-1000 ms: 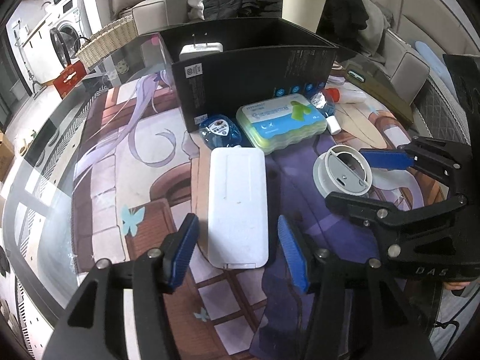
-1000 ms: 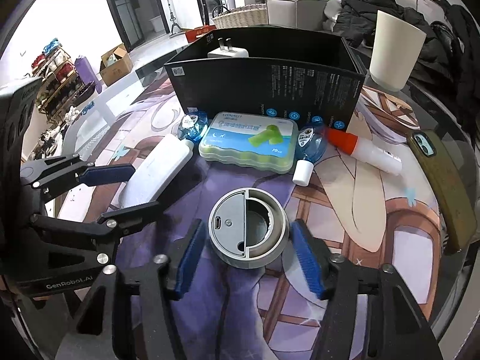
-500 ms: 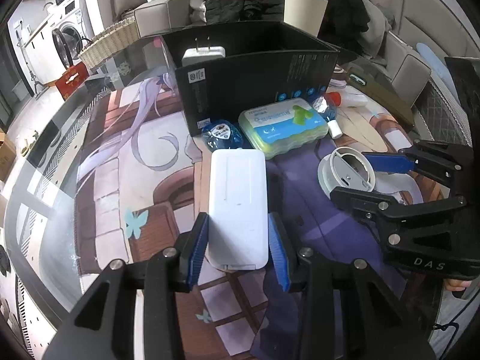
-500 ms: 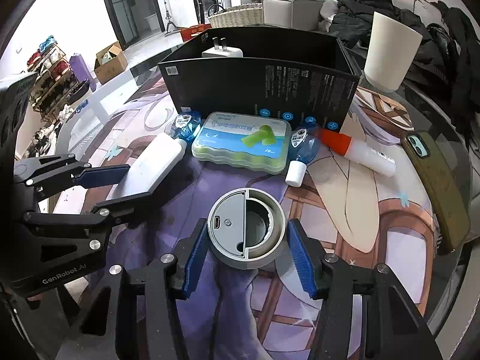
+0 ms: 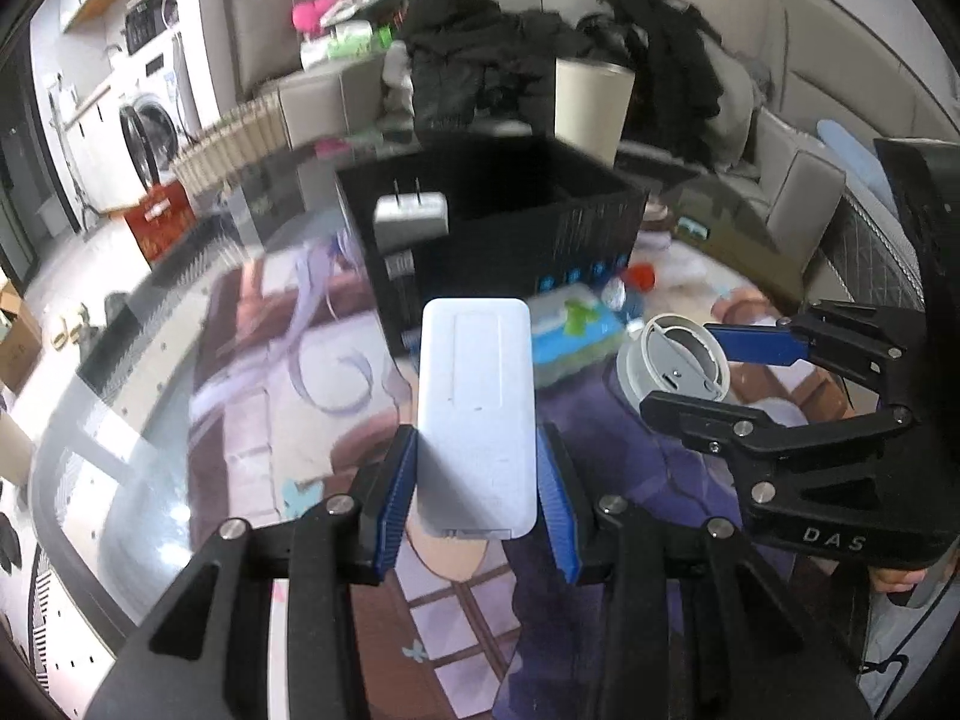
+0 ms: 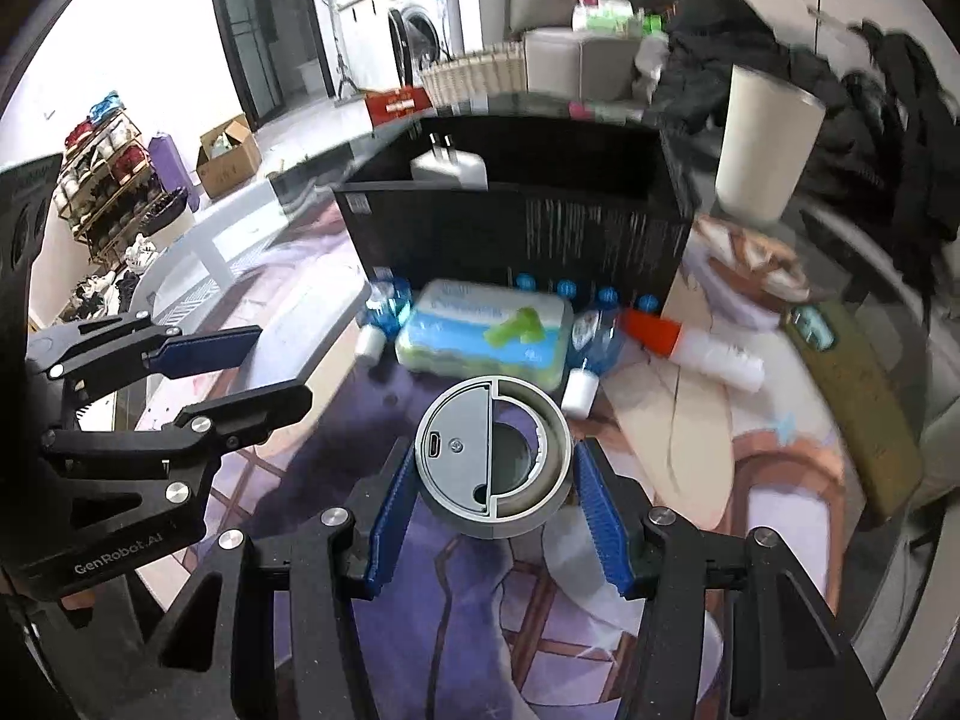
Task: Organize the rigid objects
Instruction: 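Place the container in the box with the right while the left places the power bank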
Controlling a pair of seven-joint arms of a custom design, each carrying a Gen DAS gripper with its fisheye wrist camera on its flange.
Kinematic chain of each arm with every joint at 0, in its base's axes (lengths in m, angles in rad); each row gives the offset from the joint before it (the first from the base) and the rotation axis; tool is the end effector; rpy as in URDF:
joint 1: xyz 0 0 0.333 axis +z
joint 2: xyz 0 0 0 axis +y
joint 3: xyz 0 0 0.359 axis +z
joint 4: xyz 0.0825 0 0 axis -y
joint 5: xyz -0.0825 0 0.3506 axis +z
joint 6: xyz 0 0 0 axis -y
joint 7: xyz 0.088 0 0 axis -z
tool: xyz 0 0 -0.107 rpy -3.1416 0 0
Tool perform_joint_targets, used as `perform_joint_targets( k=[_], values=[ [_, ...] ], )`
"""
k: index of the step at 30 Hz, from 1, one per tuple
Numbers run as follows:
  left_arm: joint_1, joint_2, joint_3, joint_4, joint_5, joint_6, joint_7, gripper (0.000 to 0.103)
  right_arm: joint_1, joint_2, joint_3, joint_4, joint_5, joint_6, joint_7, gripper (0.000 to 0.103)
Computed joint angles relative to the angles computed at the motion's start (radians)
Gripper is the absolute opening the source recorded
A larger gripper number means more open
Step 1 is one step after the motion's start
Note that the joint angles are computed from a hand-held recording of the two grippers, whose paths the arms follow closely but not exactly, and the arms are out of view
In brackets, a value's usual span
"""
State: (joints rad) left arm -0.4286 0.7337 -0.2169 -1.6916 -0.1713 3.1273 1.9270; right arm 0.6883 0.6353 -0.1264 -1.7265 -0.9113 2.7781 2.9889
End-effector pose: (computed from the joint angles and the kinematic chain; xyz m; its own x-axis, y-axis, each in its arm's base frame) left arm 0.6128 -0.3963 0.3150 -0.6681 -0.7437 0.0243 -0.5670 0.4877 -0.6638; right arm 0.5617 0.4129 0.3075 -0.0127 -0.9999 -0.0040 -0.7925 0.0125 -0.6098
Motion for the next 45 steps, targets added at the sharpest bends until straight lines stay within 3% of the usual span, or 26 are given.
perform_joint_targets(
  k=[4, 6, 12, 15, 25, 29, 34, 38, 42, 45],
  values=[
    [0.028, -0.017, -0.039, -0.052, -0.002, 0.141, 0.025, 0.038, 0.079, -0.028, -0.086, -0.007, -0.16, -0.001, 0.148, 0.053],
    [0.047, -0.023, -0.063, -0.076, 0.004, 0.212, 0.04, 0.038, 0.092, -0.042, -0.093, -0.003, -0.232, -0.022, 0.189, 0.053],
    [0.137, -0.023, -0.168, -0.097, 0.042, 0.302, 0.047, 0.038, 0.137, -0.085, -0.108, -0.011, -0.468, -0.095, 0.375, 0.053],
    [0.175, -0.022, -0.209, -0.108, 0.073, 0.348, 0.034, 0.038, 0.143, -0.104, -0.097, -0.016, -0.578, -0.121, 0.448, 0.053],
    [0.164, -0.008, -0.186, -0.07, 0.148, 0.462, -0.003, 0.038, 0.061, -0.135, 0.001, -0.013, -0.681, -0.181, 0.521, 0.053],
    [0.145, 0.018, -0.167, -0.009, 0.152, 0.461, -0.012, 0.038, 0.021, -0.118, 0.047, 0.03, -0.679, -0.211, 0.469, 0.053],
    [0.117, 0.071, -0.146, 0.118, 0.13, 0.367, -0.01, 0.038, -0.014, -0.089, 0.069, 0.105, -0.685, -0.236, 0.433, 0.053],
    [0.056, 0.115, -0.078, 0.225, 0.083, 0.324, 0.021, 0.038, -0.035, -0.067, 0.062, 0.154, -0.647, -0.226, 0.412, 0.053],
    [0.022, 0.177, -0.051, 0.368, 0.04, 0.201, 0.035, 0.038, -0.056, -0.021, 0.049, 0.225, -0.564, -0.201, 0.346, 0.053],
    [-0.015, 0.214, 0.001, 0.466, 0.009, 0.087, 0.022, 0.038, -0.085, 0.029, 0.04, 0.287, -0.456, -0.16, 0.264, 0.053]
  ],
)
